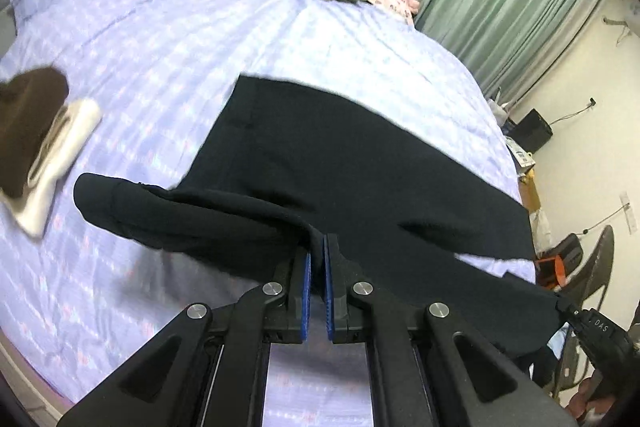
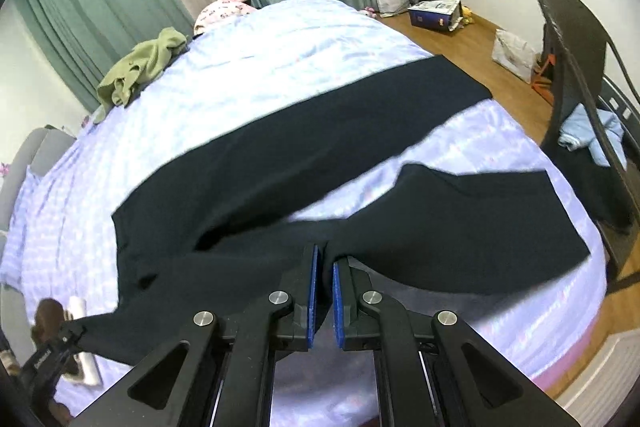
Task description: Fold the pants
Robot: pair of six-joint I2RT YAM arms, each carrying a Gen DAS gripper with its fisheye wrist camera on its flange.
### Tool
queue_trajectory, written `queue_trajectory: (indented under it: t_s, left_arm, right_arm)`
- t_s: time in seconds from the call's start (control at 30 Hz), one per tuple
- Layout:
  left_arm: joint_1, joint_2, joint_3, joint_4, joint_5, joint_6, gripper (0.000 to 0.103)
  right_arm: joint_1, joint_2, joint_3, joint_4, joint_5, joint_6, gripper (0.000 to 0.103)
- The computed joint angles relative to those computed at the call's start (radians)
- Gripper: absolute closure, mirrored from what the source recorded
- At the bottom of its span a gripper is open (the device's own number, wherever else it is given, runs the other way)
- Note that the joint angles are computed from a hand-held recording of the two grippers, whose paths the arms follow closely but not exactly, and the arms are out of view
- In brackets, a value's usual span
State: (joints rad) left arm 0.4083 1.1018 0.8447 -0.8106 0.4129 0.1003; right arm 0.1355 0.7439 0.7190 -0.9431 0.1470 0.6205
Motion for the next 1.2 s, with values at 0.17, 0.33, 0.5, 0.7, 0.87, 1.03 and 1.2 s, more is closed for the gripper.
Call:
queue_trajectory:
  t_s: [0.17,0.33,0.5,0.7,0.87,1.03,1.2]
  left_arm:
    - [-0.165,0.135,0.090,0.128,-0.123,-0.157,0.096]
    - [-0.267,0.337,0.196,0.268,-0.227,-0.259,0.096]
    - [-0.327,0.586,0.392,0.342,-0.307,-0.309,0.096]
    - [-0.377,0.937,0.731,0.297,-0.385,-0.316,0.096]
    - [-0.422,1.220,1.060,0.147,-0.462,-0.299,0.091]
    - [-0.460,1.288,1.169,0.126,-0.476,-0.296,0.042]
    - [-0.497,1.149,1.040,0.189,-0.472,-0.268,0.037]
  right_arm:
    - [-0.162,0.215,0.059,0.186,-0.128,-0.109,0.095]
    - [-0.212,0.489,0.159,0.366,-0.191,-0.172,0.095]
    - [-0.206,0.806,0.368,0.472,-0.216,-0.252,0.095]
    - [-0.189,1.207,0.721,0.452,-0.211,-0.390,0.095]
    - [-0.209,1.483,1.007,0.327,-0.237,-0.431,0.094]
    - [-0.236,1.632,1.214,0.185,-0.312,-0.468,0.065]
    - [-0.275,1.515,1.125,0.211,-0.430,-0.462,0.040]
